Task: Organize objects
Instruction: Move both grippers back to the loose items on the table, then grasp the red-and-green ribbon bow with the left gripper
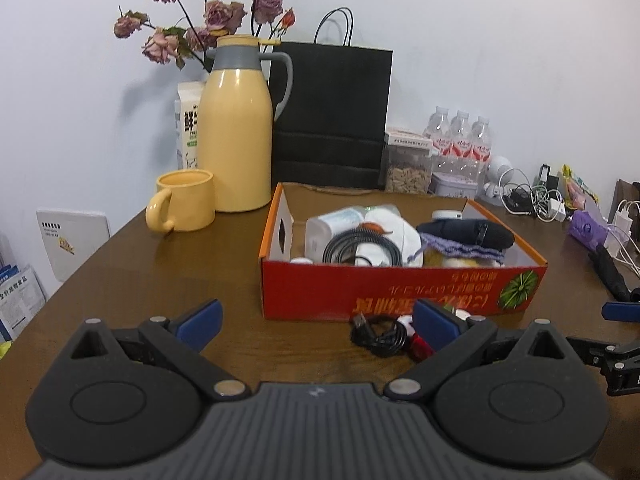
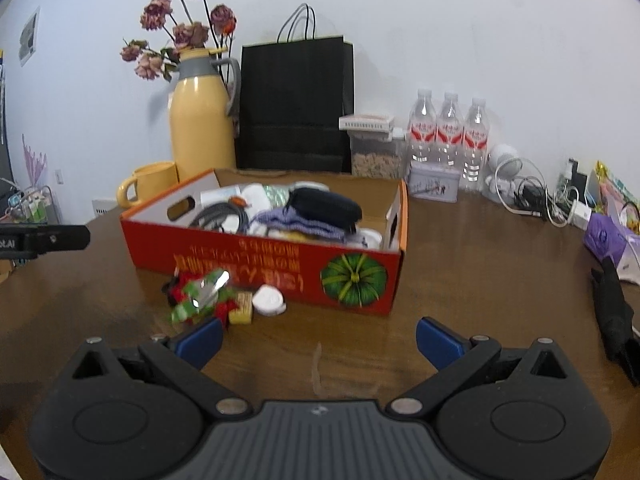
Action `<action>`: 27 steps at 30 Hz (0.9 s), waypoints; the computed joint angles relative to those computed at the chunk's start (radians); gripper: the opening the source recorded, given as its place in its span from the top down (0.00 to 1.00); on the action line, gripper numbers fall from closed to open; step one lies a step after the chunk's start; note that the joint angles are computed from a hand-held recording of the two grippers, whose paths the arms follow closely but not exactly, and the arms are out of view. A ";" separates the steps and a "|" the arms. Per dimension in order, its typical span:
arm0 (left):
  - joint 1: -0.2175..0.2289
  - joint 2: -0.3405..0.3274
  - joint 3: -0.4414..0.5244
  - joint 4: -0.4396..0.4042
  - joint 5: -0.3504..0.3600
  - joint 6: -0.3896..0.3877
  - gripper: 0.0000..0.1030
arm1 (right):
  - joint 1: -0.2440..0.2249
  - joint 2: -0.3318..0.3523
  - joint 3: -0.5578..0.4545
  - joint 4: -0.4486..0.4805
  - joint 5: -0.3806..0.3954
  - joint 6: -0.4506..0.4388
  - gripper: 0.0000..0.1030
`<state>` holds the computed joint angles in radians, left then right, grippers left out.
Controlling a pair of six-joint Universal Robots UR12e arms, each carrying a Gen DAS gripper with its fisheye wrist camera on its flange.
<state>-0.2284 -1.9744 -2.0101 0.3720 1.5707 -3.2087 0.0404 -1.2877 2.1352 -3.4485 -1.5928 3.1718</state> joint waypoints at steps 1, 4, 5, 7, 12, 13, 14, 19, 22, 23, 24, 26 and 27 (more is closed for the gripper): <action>0.001 0.000 -0.003 -0.003 -0.004 0.001 0.00 | 0.000 0.001 0.003 0.005 0.000 0.001 0.00; 0.003 0.002 -0.010 -0.012 -0.012 0.002 0.00 | 0.000 0.002 0.008 0.024 -0.002 0.003 0.00; 0.004 0.003 -0.012 -0.015 -0.014 0.003 0.00 | 0.000 0.003 0.009 0.029 -0.003 0.003 0.00; 0.006 0.002 -0.015 -0.018 -0.023 0.004 0.00 | 0.000 0.005 0.012 0.036 -0.003 0.005 0.00; 0.011 0.002 -0.023 -0.032 -0.041 0.013 0.00 | -0.004 0.009 0.015 0.052 -0.002 0.009 0.00; 0.012 0.001 -0.024 -0.033 -0.044 0.012 0.00 | -0.004 0.010 0.014 0.056 -0.001 0.010 0.00; 0.013 0.000 -0.023 -0.035 -0.047 0.011 0.00 | -0.004 0.011 0.013 0.059 0.001 0.011 0.00; 0.013 -0.004 -0.022 -0.042 -0.045 0.006 0.00 | -0.012 0.024 -0.004 0.083 0.030 0.010 0.20; 0.013 -0.005 -0.022 -0.044 -0.046 0.002 0.00 | -0.015 0.038 -0.024 0.108 0.039 -0.002 0.38; 0.014 -0.004 -0.023 -0.045 -0.049 0.002 0.00 | -0.015 0.045 -0.032 0.113 0.042 -0.006 0.42; 0.015 -0.004 -0.023 -0.046 -0.052 0.002 0.00 | -0.015 0.049 -0.040 0.124 0.046 -0.012 0.52; 0.016 -0.003 -0.025 -0.046 -0.060 0.003 0.00 | -0.017 0.056 -0.047 0.131 0.062 -0.027 0.67; 0.017 -0.003 -0.025 -0.046 -0.063 0.003 0.00 | -0.018 0.057 -0.048 0.127 0.071 -0.034 0.75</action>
<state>-0.2117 -1.9774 -2.0353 0.3261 1.5082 -3.2060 0.0224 -1.2302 2.0877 -3.3216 -1.5218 3.1382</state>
